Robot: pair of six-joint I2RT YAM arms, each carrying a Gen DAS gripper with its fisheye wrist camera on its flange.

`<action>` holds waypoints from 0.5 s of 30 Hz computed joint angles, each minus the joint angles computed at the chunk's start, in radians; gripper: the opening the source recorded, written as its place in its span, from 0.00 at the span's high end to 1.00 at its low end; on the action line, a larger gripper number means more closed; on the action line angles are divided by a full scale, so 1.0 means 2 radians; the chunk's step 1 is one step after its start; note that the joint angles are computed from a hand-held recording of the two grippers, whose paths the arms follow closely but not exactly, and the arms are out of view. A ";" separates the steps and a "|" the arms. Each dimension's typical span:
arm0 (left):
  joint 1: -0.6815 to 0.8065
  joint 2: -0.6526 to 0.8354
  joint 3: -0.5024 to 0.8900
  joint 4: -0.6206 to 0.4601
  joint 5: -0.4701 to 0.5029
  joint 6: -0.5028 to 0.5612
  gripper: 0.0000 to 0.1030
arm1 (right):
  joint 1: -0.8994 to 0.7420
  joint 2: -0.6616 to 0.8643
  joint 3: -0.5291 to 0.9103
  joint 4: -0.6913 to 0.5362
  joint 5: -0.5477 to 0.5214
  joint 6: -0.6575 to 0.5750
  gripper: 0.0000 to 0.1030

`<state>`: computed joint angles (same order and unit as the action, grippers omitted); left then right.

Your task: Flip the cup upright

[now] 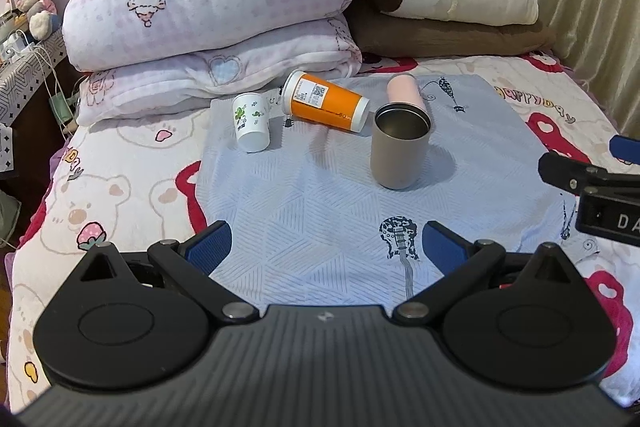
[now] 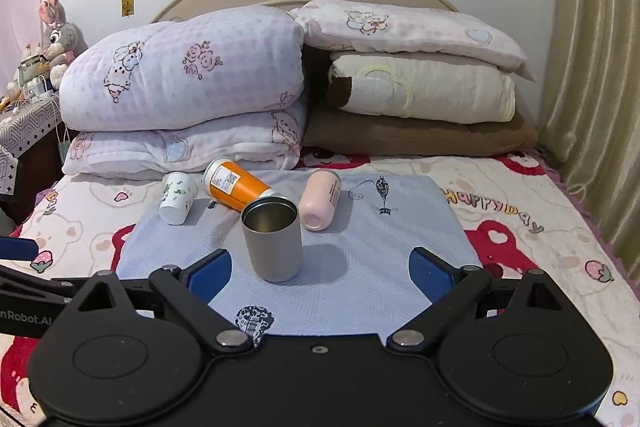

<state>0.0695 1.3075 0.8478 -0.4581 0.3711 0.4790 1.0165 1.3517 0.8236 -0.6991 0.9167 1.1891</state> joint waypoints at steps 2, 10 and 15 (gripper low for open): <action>0.001 0.003 0.003 -0.001 0.001 -0.003 0.00 | -0.002 -0.001 -0.001 0.001 -0.003 0.000 0.05; 0.004 0.026 0.014 0.006 -0.008 -0.023 0.00 | -0.012 0.007 0.005 -0.004 -0.008 0.003 0.05; 0.000 0.025 0.014 0.008 -0.019 -0.023 0.00 | -0.014 0.009 0.004 -0.002 -0.013 0.000 0.05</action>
